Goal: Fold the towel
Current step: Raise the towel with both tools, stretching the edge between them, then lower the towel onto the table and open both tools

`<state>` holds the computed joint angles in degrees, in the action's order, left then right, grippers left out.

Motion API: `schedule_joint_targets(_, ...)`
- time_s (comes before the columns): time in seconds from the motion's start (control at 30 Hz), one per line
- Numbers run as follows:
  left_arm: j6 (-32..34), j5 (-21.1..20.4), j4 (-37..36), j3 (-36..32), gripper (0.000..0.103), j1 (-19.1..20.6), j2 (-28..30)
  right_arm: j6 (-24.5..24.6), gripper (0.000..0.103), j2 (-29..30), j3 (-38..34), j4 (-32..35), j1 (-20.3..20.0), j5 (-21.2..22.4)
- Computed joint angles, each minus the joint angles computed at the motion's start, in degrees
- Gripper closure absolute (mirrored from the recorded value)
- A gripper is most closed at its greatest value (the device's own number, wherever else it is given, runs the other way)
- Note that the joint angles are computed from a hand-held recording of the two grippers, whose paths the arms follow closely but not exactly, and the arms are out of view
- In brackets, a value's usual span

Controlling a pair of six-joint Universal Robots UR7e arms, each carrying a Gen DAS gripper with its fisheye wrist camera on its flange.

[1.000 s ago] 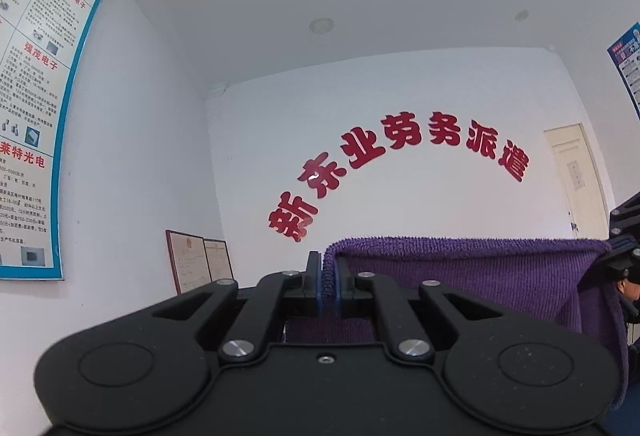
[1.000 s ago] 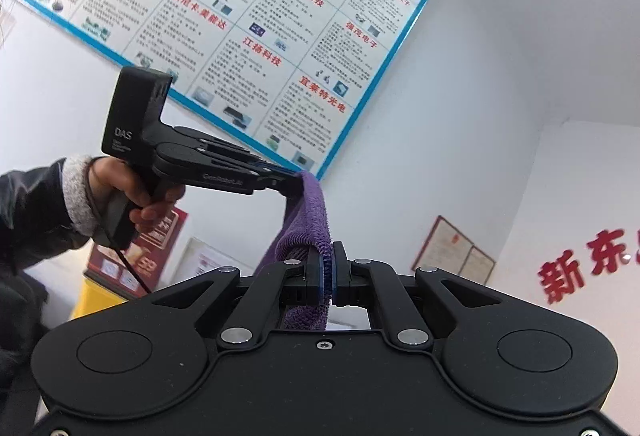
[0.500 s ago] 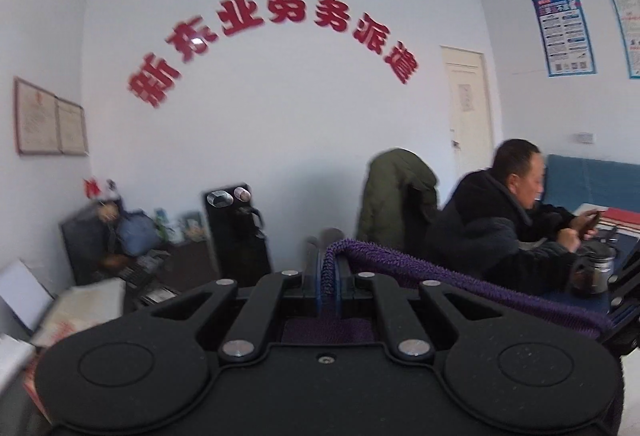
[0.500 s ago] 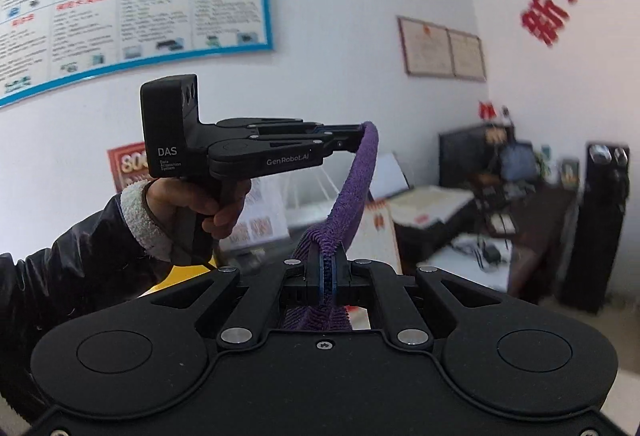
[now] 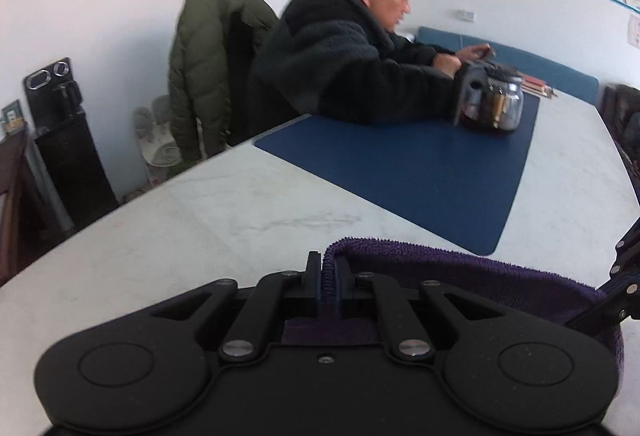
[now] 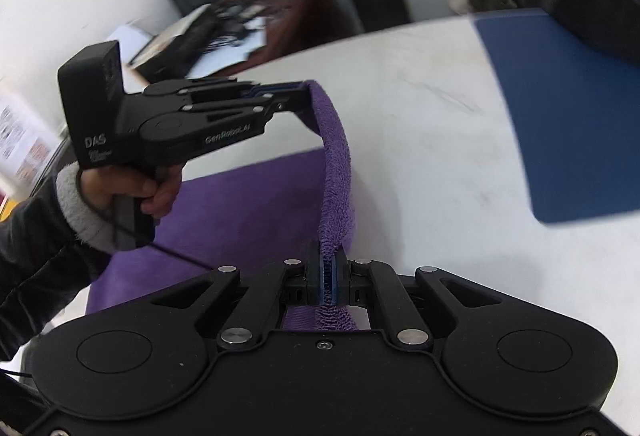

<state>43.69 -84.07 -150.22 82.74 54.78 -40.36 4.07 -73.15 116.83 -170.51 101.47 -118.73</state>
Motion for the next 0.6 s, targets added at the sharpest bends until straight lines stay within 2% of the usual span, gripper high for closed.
schedule_joint_targets(0.1,1.8,1.3,0.1,-1.4,0.097,-0.8,2.3,0.8,0.1,0.3,1.2,-2.0,-0.6,-2.0)
schedule_joint_targets(0.27,4.4,3.1,0.2,-3.1,0.097,-1.8,5.1,-1.3,0.096,3.4,1.4,-6.9,-1.1,-6.3)
schedule_joint_targets(0.4,5.3,4.5,0.5,-4.2,0.097,-2.1,6.8,-1.7,0.096,5.4,0.4,-7.6,-0.7,-9.3)
schedule_joint_targets(0.6,7.0,9.5,0.5,-4.7,0.096,-3.4,9.2,-4.2,0.096,8.3,0.3,-11.9,-0.8,-12.4)
